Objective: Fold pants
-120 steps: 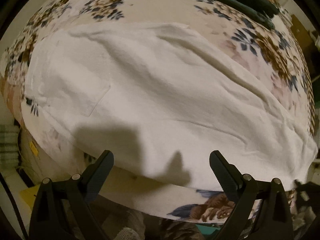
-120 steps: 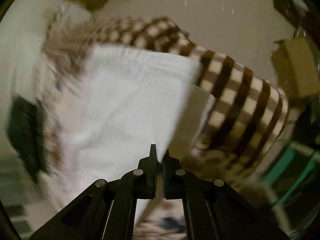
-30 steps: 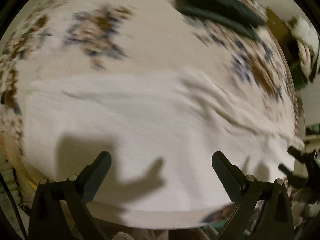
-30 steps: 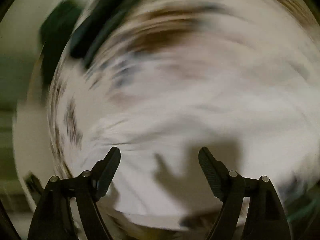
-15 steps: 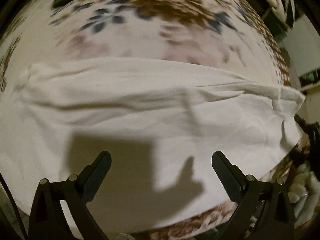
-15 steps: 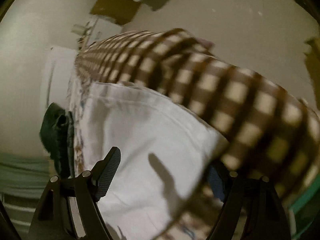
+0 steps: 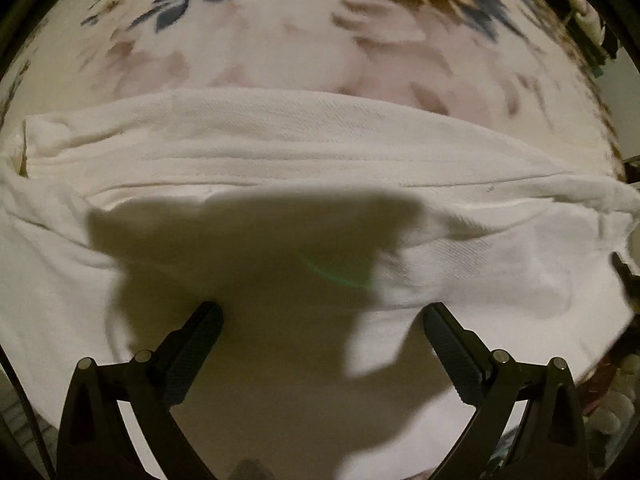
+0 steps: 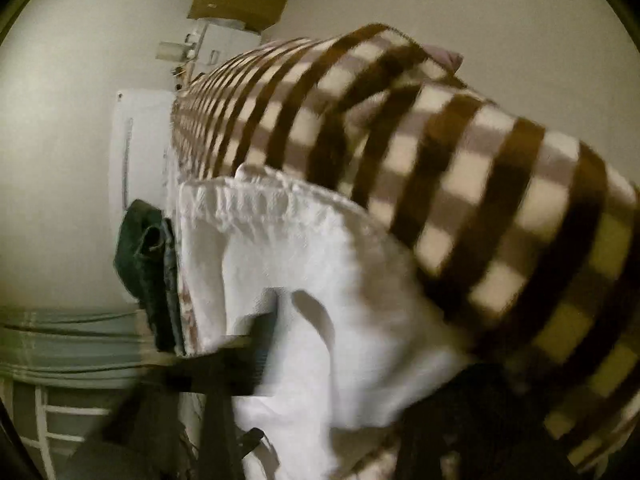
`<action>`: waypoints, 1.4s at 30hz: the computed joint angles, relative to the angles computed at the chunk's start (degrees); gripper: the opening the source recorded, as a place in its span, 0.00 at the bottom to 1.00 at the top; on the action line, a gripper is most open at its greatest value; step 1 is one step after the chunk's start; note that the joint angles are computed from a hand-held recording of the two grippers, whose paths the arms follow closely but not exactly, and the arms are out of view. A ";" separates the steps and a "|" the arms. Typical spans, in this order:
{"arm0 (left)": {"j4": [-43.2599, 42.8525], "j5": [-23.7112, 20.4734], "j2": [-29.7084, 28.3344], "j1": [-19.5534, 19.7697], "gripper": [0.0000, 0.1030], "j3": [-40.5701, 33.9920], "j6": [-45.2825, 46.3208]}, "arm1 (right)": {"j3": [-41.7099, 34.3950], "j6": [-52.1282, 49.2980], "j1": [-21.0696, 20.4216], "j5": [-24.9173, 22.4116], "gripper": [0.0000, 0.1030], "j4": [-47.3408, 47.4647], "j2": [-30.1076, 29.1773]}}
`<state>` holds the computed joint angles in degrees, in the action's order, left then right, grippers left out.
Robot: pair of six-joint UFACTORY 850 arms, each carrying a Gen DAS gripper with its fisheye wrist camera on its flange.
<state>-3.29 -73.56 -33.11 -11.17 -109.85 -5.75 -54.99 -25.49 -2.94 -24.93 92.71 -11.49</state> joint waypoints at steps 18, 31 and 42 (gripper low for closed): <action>-12.29 -2.05 11.91 17.10 1.00 1.00 -6.59 | -37.57 41.23 23.31 -5.79 0.07 -59.71 -9.29; -14.51 -0.32 14.66 31.57 1.00 7.60 3.74 | -71.25 40.81 39.10 -32.79 0.33 -60.39 -42.09; -21.21 -2.18 6.41 26.42 1.00 1.70 6.75 | -57.50 49.68 31.18 -32.31 0.90 -68.12 -28.63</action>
<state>-24.50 -75.74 -26.70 15.24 -108.15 1.01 -112.49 24.19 28.24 -57.24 24.59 -40.12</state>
